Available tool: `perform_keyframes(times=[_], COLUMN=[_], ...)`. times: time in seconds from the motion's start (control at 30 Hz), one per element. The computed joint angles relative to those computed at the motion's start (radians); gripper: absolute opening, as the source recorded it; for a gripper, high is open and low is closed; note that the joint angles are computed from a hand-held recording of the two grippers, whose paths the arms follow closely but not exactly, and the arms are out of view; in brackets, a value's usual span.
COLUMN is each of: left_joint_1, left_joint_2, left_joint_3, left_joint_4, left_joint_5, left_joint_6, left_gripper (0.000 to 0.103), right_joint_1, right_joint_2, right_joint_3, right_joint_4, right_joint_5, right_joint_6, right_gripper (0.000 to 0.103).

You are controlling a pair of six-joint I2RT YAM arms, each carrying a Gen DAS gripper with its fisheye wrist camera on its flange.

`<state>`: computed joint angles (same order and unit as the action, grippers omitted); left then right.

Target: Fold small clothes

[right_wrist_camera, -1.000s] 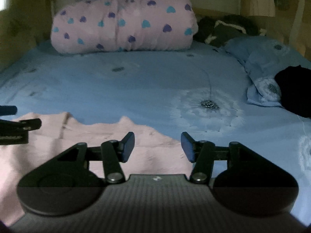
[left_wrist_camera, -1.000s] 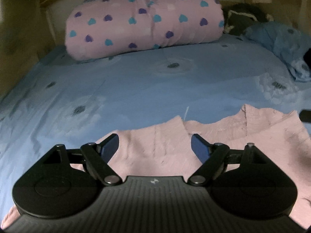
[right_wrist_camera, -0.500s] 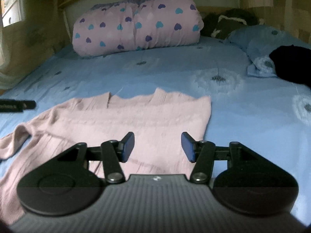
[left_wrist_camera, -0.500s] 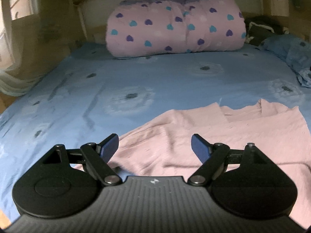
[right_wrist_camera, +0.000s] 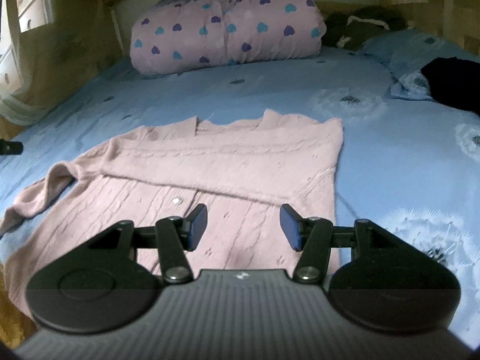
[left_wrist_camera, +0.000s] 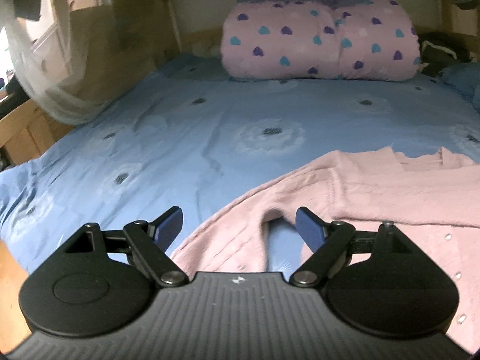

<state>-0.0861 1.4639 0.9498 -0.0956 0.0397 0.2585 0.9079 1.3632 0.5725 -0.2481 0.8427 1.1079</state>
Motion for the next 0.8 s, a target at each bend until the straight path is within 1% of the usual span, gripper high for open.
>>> perform_keyframes(times=[0.07,0.2,0.37,0.53,0.8], left_joint_1=[0.03,0.099,0.17,0.24,0.287], left_joint_2=[0.002,0.002,0.034,0.105,0.214], left_joint_3=[-0.002,-0.017,-0.029,-0.004,0.047], left_joint_4=[-0.009,-0.023,-0.001,0.0,-0.019], left_joint_5=[0.008,0.05,0.063,0.079,0.108], left_joint_6=[0.007,0.014,0.023,0.016,0.003], left_gripper=[0.086,0.086,0.086,0.086,0.086], right_joint_1=[0.013,0.021,0.022,0.018,0.013], right_joint_2=[0.026,0.065,0.099,0.133,0.192], right_joint_3=[0.005,0.011,0.017,0.032,0.067], right_joint_4=[0.005,0.002,-0.009,-0.012,-0.016], right_joint_5=[-0.003,-0.016,-0.025,-0.044,-0.072], right_joint_6=[0.015,0.052,0.095,0.109,0.109], right_gripper=[0.06,0.06,0.06,0.06,0.06])
